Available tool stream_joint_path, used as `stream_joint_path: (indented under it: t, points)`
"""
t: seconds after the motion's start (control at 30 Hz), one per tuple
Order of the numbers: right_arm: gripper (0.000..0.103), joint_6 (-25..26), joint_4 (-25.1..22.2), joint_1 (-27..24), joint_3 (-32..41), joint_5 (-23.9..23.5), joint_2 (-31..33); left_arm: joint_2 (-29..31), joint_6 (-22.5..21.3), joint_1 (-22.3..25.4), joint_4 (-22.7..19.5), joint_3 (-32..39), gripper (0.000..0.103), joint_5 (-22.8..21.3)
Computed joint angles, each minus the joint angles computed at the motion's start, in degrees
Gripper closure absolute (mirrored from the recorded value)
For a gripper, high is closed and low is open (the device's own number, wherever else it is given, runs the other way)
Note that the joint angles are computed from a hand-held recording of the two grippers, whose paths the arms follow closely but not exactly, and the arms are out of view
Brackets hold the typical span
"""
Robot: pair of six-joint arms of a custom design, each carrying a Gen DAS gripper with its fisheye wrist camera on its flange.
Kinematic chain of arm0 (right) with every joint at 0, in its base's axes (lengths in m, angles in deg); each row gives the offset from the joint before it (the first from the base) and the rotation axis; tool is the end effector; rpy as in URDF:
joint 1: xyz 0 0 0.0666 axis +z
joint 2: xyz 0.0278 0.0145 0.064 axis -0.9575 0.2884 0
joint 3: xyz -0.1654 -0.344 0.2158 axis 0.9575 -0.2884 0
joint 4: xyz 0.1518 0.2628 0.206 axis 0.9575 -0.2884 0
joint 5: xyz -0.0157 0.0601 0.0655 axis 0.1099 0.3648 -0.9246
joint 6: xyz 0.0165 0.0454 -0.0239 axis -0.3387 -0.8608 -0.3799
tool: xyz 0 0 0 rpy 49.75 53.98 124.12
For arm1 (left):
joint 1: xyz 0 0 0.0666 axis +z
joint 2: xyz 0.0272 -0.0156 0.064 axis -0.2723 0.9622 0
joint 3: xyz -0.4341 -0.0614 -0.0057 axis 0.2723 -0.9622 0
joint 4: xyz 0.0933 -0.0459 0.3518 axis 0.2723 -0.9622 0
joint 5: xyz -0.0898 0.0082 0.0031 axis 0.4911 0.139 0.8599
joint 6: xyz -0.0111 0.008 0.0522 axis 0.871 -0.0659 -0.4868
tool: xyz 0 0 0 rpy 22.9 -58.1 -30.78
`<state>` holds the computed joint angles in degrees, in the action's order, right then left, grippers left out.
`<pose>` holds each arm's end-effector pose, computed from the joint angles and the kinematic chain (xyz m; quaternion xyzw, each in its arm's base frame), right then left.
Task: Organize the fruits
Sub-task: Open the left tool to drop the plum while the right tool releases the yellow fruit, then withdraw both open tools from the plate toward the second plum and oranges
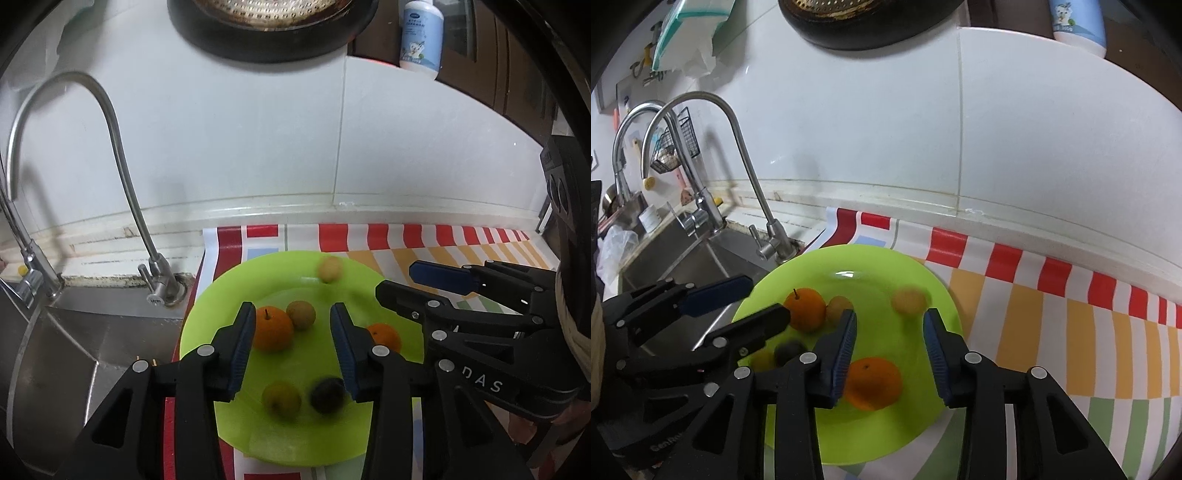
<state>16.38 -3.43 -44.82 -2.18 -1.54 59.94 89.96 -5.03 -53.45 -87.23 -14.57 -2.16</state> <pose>0.3703 0.1979 0.3253 -0.1304 0.9080 0.1123 0.3819 0.3366 -0.2452 0.3292 0.0806 0.9007 -0.0499 0.4239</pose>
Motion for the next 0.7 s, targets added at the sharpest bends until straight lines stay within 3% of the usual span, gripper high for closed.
stream_joint_path:
  t: [0.63, 0.7]
  points:
    - [0.064, -0.53, -3.62, 1.46, -5.16, 5.15, -15.05, -8.88, 4.18, -8.49, -4.93, -1.11, 0.047, -8.93]
    - [0.057, -0.5, -4.55, 1.66, -5.55, 5.66, -16.68, -9.4, 4.3, -9.87, -5.41, -1.15, 0.045, -9.58]
